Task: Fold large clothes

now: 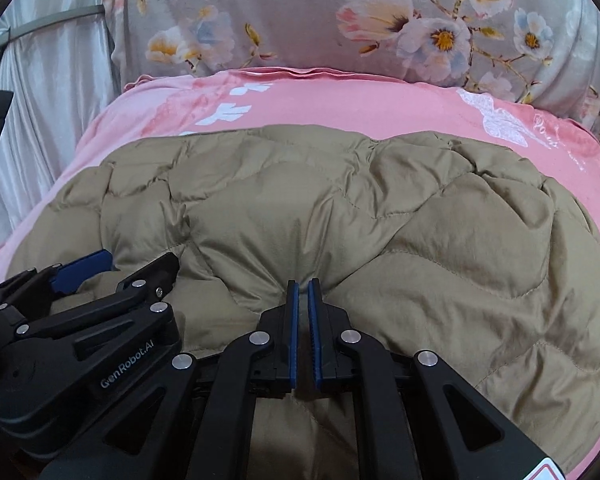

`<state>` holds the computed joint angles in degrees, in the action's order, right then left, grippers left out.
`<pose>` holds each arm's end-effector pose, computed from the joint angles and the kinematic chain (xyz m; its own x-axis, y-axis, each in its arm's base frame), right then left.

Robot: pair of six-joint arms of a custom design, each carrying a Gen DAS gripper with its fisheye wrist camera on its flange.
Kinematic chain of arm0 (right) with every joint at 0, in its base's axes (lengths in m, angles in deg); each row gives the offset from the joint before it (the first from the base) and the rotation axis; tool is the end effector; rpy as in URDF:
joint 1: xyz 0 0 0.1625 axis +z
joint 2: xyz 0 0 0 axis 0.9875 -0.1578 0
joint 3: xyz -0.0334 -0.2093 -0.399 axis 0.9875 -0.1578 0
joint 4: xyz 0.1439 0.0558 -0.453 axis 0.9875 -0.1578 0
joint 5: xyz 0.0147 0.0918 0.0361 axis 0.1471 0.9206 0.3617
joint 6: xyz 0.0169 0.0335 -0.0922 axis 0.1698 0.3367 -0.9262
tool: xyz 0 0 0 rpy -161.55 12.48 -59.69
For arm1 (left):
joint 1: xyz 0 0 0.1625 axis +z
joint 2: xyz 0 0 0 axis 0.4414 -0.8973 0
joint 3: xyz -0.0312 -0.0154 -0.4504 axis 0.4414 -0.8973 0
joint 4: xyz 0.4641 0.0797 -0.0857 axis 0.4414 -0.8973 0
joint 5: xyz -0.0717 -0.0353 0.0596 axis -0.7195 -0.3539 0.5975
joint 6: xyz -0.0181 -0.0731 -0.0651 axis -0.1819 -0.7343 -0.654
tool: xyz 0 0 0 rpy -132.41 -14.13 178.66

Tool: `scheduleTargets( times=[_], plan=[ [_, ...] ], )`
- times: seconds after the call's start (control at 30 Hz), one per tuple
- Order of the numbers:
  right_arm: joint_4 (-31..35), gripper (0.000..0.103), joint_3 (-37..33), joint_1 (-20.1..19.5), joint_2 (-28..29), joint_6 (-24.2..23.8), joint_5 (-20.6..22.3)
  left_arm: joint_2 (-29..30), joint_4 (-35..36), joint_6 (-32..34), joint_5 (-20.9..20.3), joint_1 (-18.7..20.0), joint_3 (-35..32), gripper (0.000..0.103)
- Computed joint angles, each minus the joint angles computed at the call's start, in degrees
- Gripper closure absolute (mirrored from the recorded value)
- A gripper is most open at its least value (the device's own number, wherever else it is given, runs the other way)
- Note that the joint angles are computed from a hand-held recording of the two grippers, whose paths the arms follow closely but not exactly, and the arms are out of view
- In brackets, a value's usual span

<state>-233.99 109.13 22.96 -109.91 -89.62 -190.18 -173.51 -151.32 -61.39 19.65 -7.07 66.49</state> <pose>0.1897 -0.3313 0.0193 -0.6369 -0.5592 0.5307 -0.7556 0.5893 -0.2858 -0.1384 -0.2755 0.0927 -0.5942 -0.4915 -0.6367 0.2651 0.6277 -0.7319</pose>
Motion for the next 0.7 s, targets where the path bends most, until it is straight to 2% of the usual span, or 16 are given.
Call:
scheduleTargets(
  times=[0.2, 0.53, 0.6, 0.67, 0.7],
  plan=[
    [1.5, 0.096, -0.3, -1.0, -0.3, 0.7, 0.6, 2.4, 0.6, -2.5, 0.8, -0.2, 0.1, 0.043],
    [2.0, 0.096, -0.5, -0.9, -0.1, 1.0, 0.6, 2.0, 0.4, -2.7, 0.9, -0.6, 0.6, 0.043],
    [2.0, 0.096, -0.4, -1.1, -0.1, 1.0, 0.8, -2.4, 0.2, -4.0, 1.0, -3.7, 3.2, 0.043],
    [2.7, 0.097, -0.2, -1.8, -0.7, 1.2, 2.0, -8.6, 4.0, -8.2, -1.1, -9.7, 5.8, 0.043],
    [3.4, 0.097, -0.1, -2.3, -1.2, 1.4, 2.9, -13.7, 8.8, -13.0, -4.7, -15.1, 7.0, 0.042]
  ],
)
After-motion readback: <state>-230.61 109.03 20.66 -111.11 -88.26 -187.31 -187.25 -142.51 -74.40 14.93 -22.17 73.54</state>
